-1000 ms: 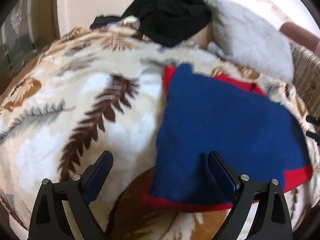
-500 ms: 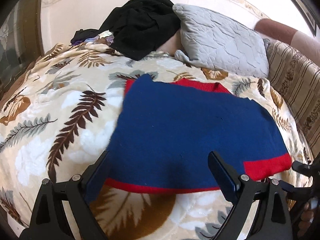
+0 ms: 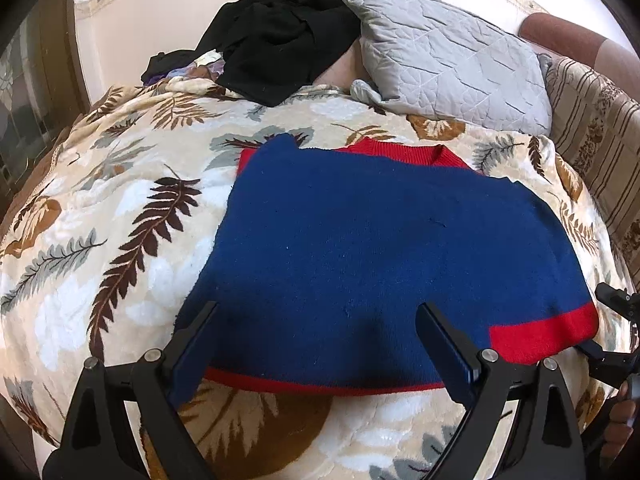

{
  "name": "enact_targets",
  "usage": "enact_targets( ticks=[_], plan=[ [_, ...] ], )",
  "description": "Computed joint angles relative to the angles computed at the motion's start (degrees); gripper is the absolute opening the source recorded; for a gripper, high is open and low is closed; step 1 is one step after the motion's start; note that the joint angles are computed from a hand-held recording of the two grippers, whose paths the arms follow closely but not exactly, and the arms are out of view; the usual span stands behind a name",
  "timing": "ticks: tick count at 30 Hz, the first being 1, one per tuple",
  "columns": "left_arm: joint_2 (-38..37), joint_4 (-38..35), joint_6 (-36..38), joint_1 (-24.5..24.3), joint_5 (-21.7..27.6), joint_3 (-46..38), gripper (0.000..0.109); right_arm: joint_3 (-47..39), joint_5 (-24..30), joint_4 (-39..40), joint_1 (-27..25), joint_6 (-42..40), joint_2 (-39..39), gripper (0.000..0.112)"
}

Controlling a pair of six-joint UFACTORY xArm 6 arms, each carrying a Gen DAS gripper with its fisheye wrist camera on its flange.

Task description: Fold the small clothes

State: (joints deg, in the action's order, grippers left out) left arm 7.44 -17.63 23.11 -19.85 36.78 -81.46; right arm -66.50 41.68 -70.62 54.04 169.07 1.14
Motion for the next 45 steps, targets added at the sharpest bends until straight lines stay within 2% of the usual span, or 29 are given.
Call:
enact_targets(
  ticks=[16,18,21,23,24,26,28,30,31,32,33,35,36,37,39,40,42,45],
  plan=[
    [2.26,1.74,-1.61,-1.22,1.15,-2.13,0.096,-1.26,2.47,3.26,0.02,-4.20,0.67,0.083],
    [2.64,1.09,-1.27,-1.40,1.28,-2.72,0.095,-2.24,3.46,5.24,-0.06,-7.23,1.15,0.083],
    [3.54,0.72,-1.03,-2.08,0.73,-3.76,0.095,-5.11,4.42,11.38,-0.68,-17.09,2.98,0.079],
    [4.51,1.36,-1.34,-2.59,0.75,-4.63,0.095,-8.24,6.86,18.17,-0.82,-26.62,5.07,0.046],
    [5.03,2.04,-1.69,-2.85,0.85,-5.08,0.095,-9.10,6.46,22.01,-1.45,-31.37,5.88,0.011],
    [5.93,3.52,-2.36,-3.21,1.31,-6.02,0.095,-10.01,7.14,24.07,-1.40,-35.12,6.17,0.010],
    [5.54,3.34,-2.13,-3.21,0.90,-5.87,0.095,-12.71,12.94,23.51,0.88,-36.71,6.10,0.010],
    [4.31,0.46,-0.55,-3.02,-1.54,-4.43,0.096,-12.27,14.53,24.15,1.82,-37.39,5.15,0.010],
    [4.07,-0.58,0.05,-2.97,-2.17,-4.07,0.096,-10.17,12.12,25.56,1.32,-37.26,4.30,0.010],
    [4.43,-0.86,0.20,-3.01,-2.10,-4.34,0.095,-5.94,7.31,25.89,0.63,-34.73,3.12,0.013],
    [5.49,0.32,-0.20,-3.14,-0.71,-5.45,0.096,-3.59,4.60,23.82,0.44,-31.46,1.72,0.017],
    [7.29,3.96,-1.51,-3.43,1.19,-6.87,0.095,-1.72,4.96,21.86,1.64,-31.01,-0.83,0.035],
    [7.79,5.20,-1.99,-3.58,1.20,-6.83,0.096,-1.84,6.69,21.72,2.40,-31.86,-1.69,0.061],
    [7.88,5.49,-1.69,-3.69,0.28,-6.12,0.096,-2.21,10.83,20.32,3.83,-31.56,-2.94,0.081],
    [7.13,5.86,-0.99,-4.08,-2.60,-3.95,0.098,-2.29,15.42,18.29,4.54,-32.07,-4.97,0.084],
    [6.94,6.38,-1.14,-4.25,-3.05,-3.47,0.099,-1.50,14.56,17.79,3.38,-33.43,-6.23,0.084],
    [6.85,6.64,-1.44,-4.35,-3.27,-3.22,0.099,1.37,7.69,18.51,-2.39,-37.82,-8.74,0.084],
    [7.01,6.10,-0.81,-4.13,-2.69,-3.54,0.099,2.17,-2.05,24.59,-12.04,-48.48,-7.42,0.084]
  ],
)
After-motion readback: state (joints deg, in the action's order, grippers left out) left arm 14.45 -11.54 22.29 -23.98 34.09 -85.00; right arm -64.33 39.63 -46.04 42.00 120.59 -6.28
